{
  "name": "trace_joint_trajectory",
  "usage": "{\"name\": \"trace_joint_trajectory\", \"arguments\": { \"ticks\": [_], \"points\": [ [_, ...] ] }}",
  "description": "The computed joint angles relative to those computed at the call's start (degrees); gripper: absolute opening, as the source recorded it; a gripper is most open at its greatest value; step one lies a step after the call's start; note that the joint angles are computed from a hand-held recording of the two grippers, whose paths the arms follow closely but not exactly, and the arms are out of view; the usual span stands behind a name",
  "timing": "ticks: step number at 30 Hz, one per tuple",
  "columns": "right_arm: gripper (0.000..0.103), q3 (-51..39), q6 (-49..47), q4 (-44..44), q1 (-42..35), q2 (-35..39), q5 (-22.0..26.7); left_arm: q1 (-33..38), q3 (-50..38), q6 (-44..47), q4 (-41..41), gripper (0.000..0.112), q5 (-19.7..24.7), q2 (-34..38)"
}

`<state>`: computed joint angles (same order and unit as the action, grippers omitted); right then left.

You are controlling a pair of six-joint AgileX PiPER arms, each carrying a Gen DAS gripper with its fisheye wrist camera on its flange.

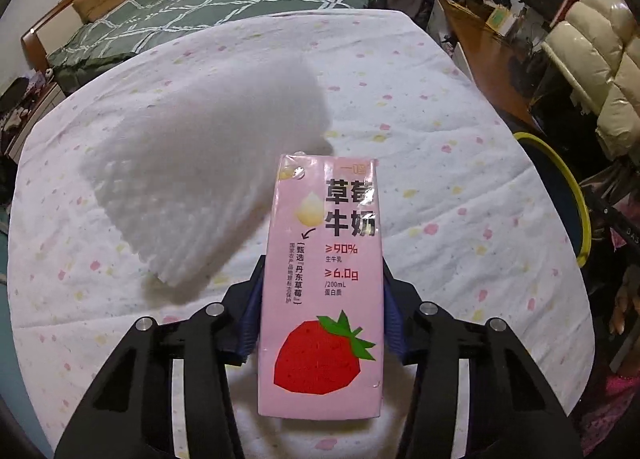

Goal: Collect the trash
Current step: 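Carry the pink milk carton over the yellow bin and open the left gripper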

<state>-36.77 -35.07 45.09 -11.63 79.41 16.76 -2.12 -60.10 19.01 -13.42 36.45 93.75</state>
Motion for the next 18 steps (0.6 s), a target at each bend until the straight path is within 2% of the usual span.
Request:
{"name": "trace_joint_trajectory", "arguments": {
  "ticks": [7,11,14,18],
  "points": [
    [0.040,1.3,-6.6,5.4,-2.9,-2.7,2.4,-3.7,4.7,3.9,-3.9,0.050,0.7,-6.1],
    [0.040,2.5,-6.2,3.5,-5.0,-7.0,3.1,-9.2,4.0,3.3,-4.9,0.050,1.6,-9.3],
    [0.040,3.7,-5.7,0.7,-8.0,-10.9,4.7,-14.3,0.7,1.7,-4.5,0.050,2.6,-8.7],
    [0.043,5.1,-7.0,-1.8,-13.1,-14.7,7.3,-22.0,-7.4,-1.8,-3.1,0.050,4.3,-3.2]
  ]
}}
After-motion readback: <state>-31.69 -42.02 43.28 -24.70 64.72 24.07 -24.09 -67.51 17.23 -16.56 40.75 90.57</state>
